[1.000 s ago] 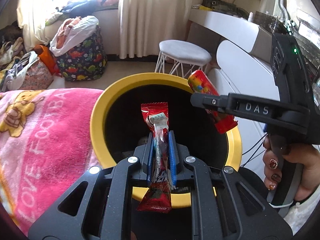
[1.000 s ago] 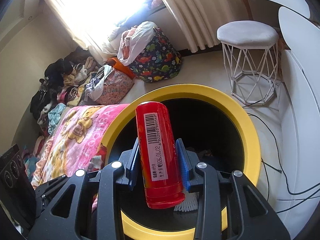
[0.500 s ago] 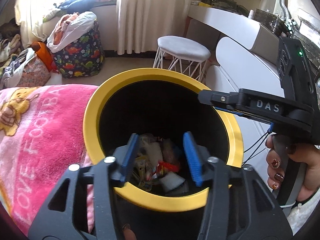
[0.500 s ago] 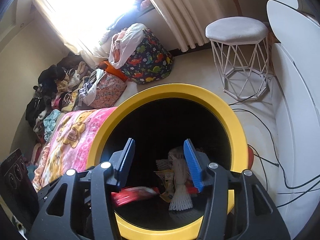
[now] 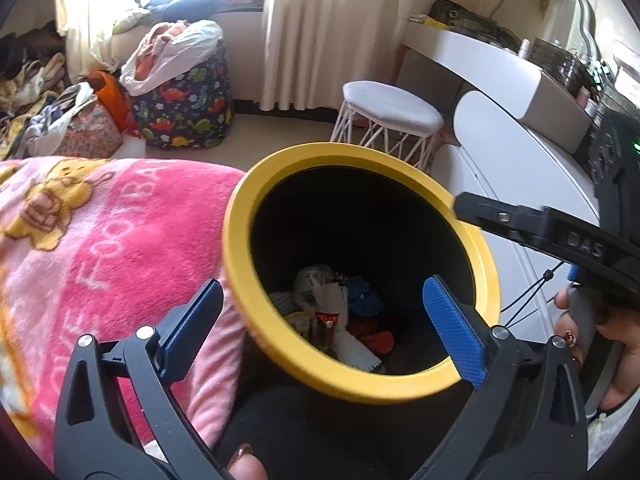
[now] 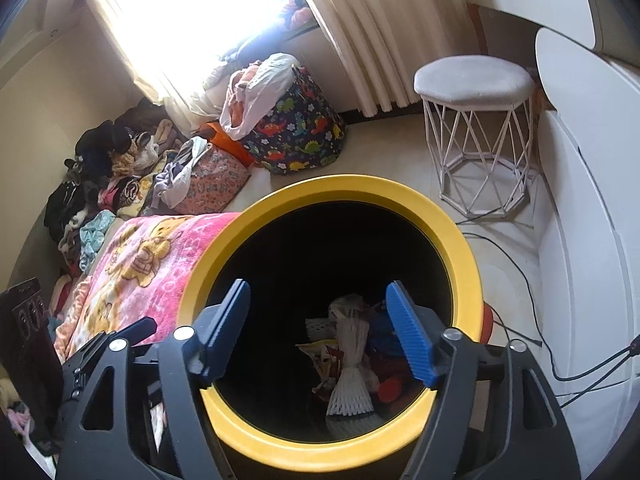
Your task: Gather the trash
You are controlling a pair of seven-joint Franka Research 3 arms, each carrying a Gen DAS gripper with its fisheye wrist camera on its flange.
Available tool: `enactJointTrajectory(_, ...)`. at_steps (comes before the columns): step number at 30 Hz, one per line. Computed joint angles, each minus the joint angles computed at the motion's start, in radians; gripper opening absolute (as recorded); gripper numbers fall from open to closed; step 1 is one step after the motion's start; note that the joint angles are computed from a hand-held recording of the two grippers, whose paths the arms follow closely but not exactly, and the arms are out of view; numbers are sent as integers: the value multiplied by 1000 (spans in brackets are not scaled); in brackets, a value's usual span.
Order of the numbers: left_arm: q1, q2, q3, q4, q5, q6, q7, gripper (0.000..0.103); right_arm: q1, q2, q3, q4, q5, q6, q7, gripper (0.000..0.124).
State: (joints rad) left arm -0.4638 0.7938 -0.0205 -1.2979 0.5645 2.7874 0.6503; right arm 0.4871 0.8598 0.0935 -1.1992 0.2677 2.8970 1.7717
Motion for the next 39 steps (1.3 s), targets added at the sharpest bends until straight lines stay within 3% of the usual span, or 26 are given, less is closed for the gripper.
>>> enactJointTrajectory(7, -56, -111, 110, -152, 124, 39, -207, 92, 42, -49, -24, -84, -16, 109, -10, 86)
enactJointTrajectory(13, -146, -208, 237, -273, 379, 56, -509, 92, 153, -91, -139, -195, -30, 317, 35, 96)
enactJointTrajectory(14, -172, -229, 264, -298, 439, 44, -572, 92, 178, -94, -164, -212, -25, 358, 35, 96)
enactJointTrajectory(16, -203, -261, 291, -333, 535, 21, -668, 92, 287, -94, -288, -249, 27, 436, 44, 96)
enactJointTrajectory(19, -244, -305, 316, -379, 675, -27, -809, 92, 385, -80, -390, -279, 89, 543, -3, 96)
enactJointTrajectory(22, -259, -345, 317, -420, 792, -63, -916, 92, 451, -57, -452, -284, 161, 620, -58, 96)
enactJointTrajectory(28, -254, -395, 276, -466, 929, -162, -1037, 92, 502, -36, -477, -292, 291, 722, -158, 96)
enactJointTrajectory(34, -204, -412, 211, -478, 986, -194, -1075, 92, 494, -30, -450, -283, 367, 756, -253, 96)
enactJointTrajectory(39, -154, -416, 151, -483, 1015, -204, -1089, 92, 452, -40, -384, -275, 370, 768, -307, 97)
